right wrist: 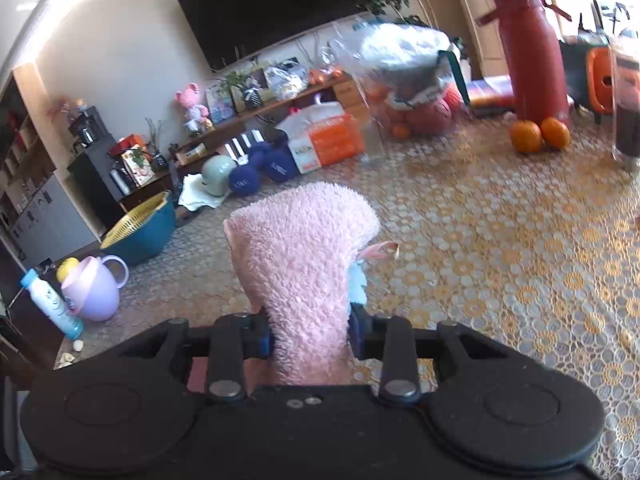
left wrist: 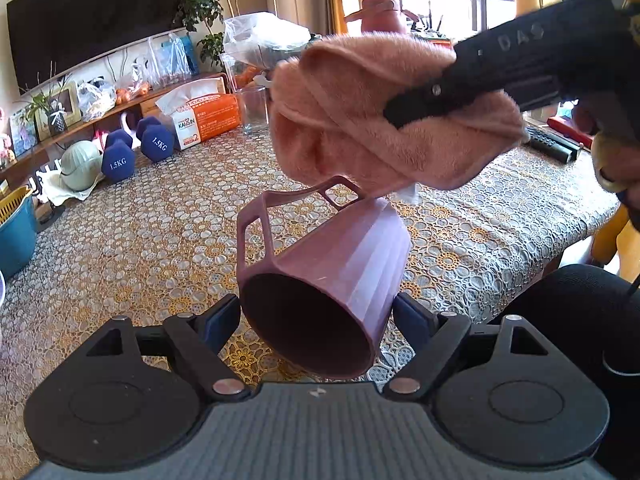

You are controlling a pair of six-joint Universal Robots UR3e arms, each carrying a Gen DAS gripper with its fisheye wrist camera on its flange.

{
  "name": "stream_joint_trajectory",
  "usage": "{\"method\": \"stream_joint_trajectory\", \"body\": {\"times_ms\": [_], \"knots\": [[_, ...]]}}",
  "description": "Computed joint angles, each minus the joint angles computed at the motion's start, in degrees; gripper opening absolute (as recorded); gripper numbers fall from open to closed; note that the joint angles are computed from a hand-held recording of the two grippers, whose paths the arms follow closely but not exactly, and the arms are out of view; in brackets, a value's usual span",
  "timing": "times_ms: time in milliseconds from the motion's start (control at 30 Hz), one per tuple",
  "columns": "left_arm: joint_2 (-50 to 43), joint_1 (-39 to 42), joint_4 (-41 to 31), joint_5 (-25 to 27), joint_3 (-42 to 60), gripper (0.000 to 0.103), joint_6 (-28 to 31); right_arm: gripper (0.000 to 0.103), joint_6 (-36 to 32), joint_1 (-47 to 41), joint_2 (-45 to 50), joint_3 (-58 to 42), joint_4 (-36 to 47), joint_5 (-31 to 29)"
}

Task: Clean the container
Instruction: 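Wipe the cup near its handle with the towel in the right tool, then rub the towel around the cup body with the right tool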

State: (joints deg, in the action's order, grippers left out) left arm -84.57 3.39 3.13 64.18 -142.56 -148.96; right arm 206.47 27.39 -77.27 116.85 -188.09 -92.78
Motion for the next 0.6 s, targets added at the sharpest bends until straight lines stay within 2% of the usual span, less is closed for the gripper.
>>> {"method": "stream_joint_trajectory", "body": {"times_ms": [133,267,333,600], "knots": [[-1.28,-1.59,4.15,1.88,-1.06,0.084,0.99,0.033,-4.45,2.93,0.94,-5.23,0.62,2.03],[-2.48,-2.86,8.17,3.57,-2.38,0.084,2.37,0.033,-9.22,6.95,6.86,-15.33,6.82,-1.29],[-2.19,-1.97,6.98,2.48,-2.13,0.084,1.51,0.034,-10.46,8.09,9.13,-17.68,8.19,-2.47],[-1.61,-0.29,6.02,0.17,-2.51,0.084,1.28,0.033,-11.31,8.16,9.72,-16.24,8.29,-7.48]]}}
